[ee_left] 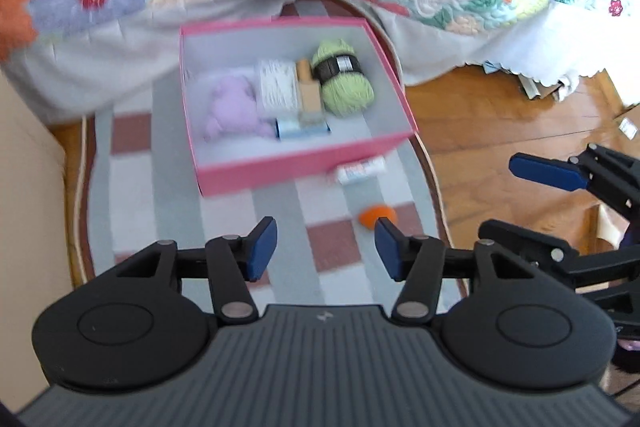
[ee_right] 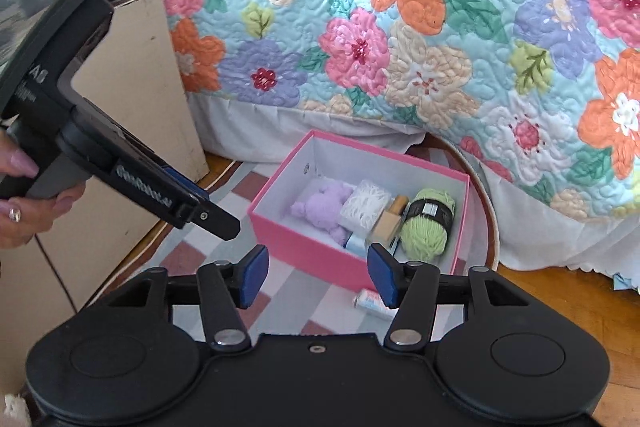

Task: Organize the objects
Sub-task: 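Raise the open left tool away from the pink box, then move the left tool down to the orange makeup sponge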

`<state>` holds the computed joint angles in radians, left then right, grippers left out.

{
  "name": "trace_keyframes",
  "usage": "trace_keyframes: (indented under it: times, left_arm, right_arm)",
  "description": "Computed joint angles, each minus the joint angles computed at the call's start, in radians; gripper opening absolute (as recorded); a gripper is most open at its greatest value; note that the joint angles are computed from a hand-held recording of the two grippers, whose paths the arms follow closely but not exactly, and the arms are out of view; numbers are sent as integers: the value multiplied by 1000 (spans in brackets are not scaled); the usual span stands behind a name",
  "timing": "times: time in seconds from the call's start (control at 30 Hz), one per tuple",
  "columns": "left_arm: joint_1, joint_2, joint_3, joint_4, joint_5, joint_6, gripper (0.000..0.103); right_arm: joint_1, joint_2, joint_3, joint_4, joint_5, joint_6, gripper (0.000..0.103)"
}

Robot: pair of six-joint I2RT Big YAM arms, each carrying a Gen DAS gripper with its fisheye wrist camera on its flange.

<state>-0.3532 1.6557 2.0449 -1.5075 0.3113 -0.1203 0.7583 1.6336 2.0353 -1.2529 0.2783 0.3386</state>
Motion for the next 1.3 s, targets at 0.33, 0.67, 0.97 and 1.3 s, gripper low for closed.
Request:
trace_keyframes:
  times: [0.33, 0.67, 0.97, 1.3]
  left_arm:
    - [-48, -108, -223, 57, -69, 1, 56]
    - [-70, -103, -311, 141, -30, -3, 61]
    - [-103, -92, -414, 395, 8, 17, 63]
    - [-147, 24, -450, 569, 65, -28, 63]
  right_arm:
    - [33, -121, -235, 56, -18, 50, 66]
    - [0, -150, -407, 84, -82, 151, 80]
    - [-31, -154, -583, 297, -19, 180, 80]
    - [-53, -82, -683, 475, 85, 205, 80]
